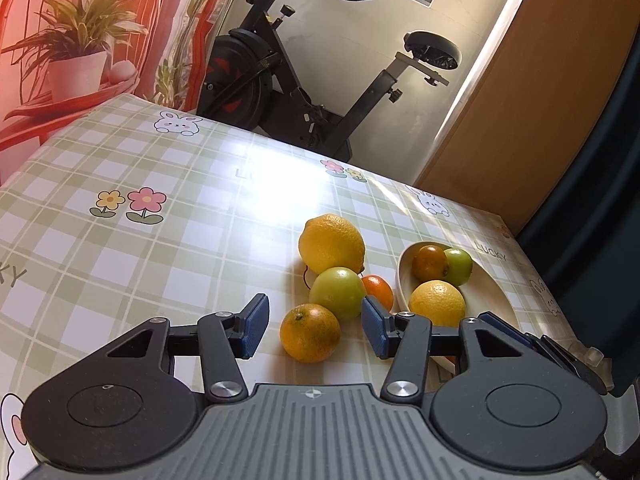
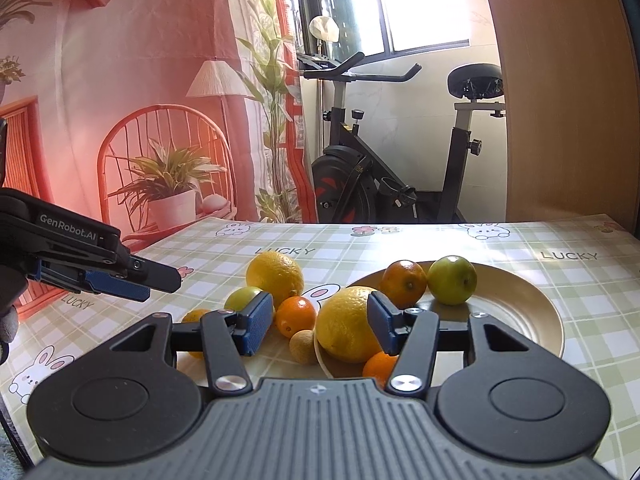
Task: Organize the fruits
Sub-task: 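Lower the right tool onto the dark brownish orange and close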
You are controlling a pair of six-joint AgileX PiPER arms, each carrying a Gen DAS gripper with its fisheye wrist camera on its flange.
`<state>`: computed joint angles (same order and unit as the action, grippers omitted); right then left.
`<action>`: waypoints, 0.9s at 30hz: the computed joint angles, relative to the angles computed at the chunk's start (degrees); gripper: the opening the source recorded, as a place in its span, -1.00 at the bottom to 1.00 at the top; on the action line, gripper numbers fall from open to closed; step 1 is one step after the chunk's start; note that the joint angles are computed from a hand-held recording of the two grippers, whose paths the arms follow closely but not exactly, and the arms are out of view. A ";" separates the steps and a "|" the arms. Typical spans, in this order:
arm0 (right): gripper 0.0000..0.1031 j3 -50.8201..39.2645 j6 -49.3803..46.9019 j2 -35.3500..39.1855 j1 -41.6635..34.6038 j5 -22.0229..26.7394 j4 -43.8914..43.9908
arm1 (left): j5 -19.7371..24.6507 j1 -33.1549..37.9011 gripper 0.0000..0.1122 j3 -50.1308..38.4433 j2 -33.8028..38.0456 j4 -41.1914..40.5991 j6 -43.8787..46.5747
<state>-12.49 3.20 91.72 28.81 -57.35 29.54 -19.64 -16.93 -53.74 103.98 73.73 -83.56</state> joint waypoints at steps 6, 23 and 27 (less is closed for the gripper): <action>0.08 -3.98 -2.38 -1.48 -0.44 9.07 -5.10 | -2.03 3.86 -0.05 -1.68 0.62 4.41 -2.07; 0.08 -25.10 -1.99 7.41 -3.69 35.85 -13.13 | -10.26 6.06 -0.06 -9.85 9.07 16.44 -9.62; 0.07 -27.55 -5.17 9.05 -3.15 38.05 -10.05 | -10.52 4.82 -0.06 -11.07 11.04 17.37 -10.26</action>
<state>-40.04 -1.96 100.77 25.66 -19.30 19.49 -30.17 -12.11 -64.81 115.02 91.10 -93.82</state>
